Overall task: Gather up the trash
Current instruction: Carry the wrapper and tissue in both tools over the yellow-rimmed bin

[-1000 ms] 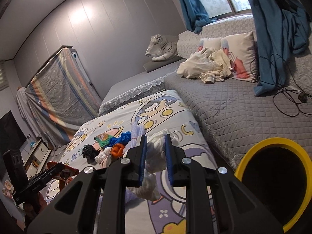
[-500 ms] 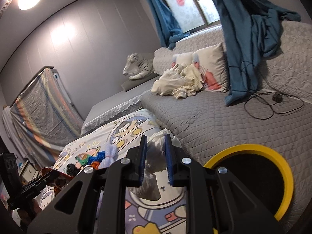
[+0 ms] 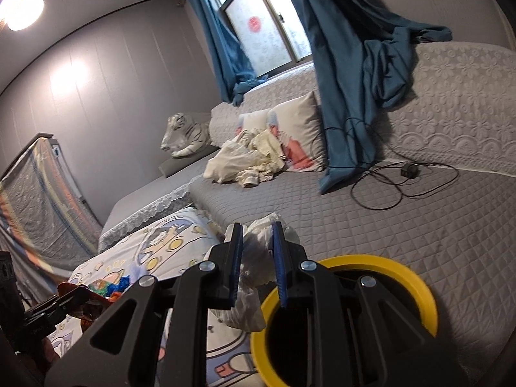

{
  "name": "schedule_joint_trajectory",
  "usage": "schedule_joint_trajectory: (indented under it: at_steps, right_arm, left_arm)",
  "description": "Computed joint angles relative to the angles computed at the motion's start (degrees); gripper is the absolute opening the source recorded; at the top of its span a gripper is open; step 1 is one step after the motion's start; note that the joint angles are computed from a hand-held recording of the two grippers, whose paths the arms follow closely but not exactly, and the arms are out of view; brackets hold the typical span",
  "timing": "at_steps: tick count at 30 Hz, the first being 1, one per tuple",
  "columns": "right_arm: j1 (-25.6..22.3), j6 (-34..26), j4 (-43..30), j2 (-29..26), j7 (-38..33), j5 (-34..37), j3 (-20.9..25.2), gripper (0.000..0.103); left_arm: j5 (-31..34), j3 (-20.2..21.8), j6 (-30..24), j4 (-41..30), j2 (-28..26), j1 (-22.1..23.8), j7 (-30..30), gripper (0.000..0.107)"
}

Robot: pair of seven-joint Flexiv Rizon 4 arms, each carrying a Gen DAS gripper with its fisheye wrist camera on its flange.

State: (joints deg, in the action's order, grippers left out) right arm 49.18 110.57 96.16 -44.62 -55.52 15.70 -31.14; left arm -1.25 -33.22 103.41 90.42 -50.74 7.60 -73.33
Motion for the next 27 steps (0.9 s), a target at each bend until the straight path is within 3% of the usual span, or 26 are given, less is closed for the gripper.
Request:
schedule_joint_trajectory:
  at_steps: [8, 15, 21, 27]
  right_arm:
    - [1.16, -1.26, 1.16, -1.36, 2.68, 1.73, -4.21, 0.017]
    - [1.53, -2.50, 2.30, -2.52, 6.08, 1.02, -7.17, 0.017]
    - [0.41, -3.70, 2.34, -3.62, 9.04, -0.47, -7.58, 0.017]
    - [-2.04, -5.49, 1.65, -4.53, 12.20, -3.49, -6.35, 0.017]
  left_arm:
    - [-2.82, -3.09, -7.95, -9.61, -5.95, -3.53, 7.30, 0.022]
    - [-8.02, -2.81, -14.34, -17.37, -10.02, -8.36, 14.19, 0.022]
    - [-13.05, -1.25, -18.94, -22.85, -12.48, -12.20, 17.87, 0.022]
    - [-17.04, 3.15, -23.50, -28.10, -14.17, -16.73, 20.48, 0.022]
